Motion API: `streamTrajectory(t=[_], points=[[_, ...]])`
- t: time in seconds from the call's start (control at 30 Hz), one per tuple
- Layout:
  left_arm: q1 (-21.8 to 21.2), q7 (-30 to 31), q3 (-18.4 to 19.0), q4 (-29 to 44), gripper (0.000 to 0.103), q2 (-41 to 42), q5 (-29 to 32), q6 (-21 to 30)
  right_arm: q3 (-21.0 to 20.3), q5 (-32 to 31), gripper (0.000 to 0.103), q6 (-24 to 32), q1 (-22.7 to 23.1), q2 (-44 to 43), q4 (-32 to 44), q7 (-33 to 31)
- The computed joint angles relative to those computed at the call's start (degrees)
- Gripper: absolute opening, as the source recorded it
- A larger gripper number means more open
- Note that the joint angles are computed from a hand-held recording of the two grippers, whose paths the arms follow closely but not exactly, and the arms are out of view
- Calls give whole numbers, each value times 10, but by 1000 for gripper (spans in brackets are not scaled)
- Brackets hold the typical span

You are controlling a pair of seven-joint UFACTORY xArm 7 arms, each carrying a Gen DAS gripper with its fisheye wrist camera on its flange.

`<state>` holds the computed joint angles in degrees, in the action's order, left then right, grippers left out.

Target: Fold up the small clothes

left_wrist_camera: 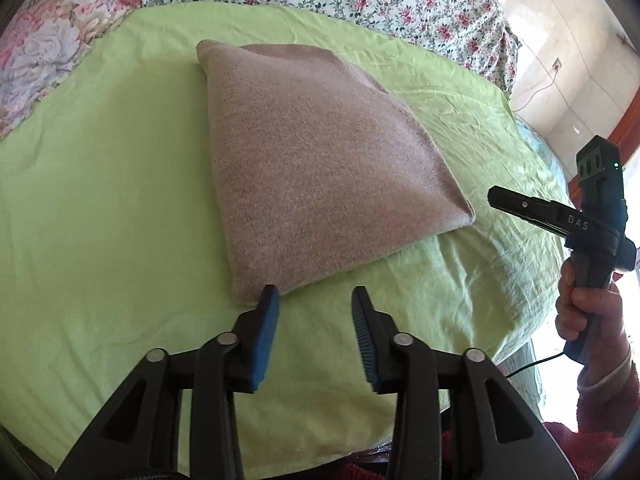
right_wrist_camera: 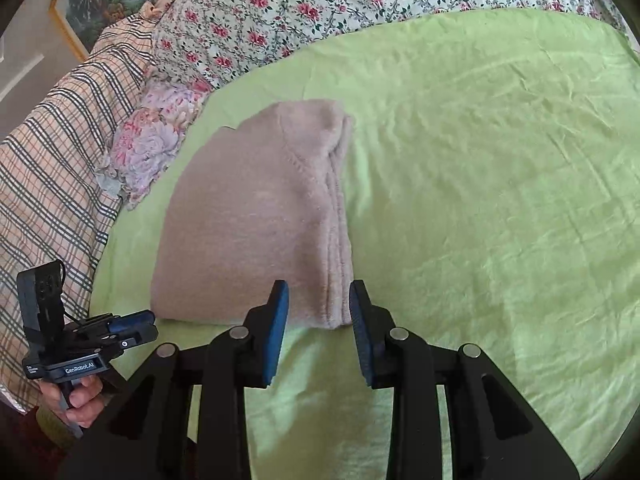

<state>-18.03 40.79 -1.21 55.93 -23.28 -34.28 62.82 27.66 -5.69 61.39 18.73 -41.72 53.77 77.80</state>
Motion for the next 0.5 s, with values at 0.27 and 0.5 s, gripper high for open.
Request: streamTrajectory(t=[0.27, 0.5], points=[[12, -33, -10, -18, 68, -36, 53, -43, 32, -10, 48, 23, 12, 36, 48, -6], [8, -62, -20, -55, 79, -79, 114, -87, 52, -29, 80, 23, 34, 83, 82, -15]])
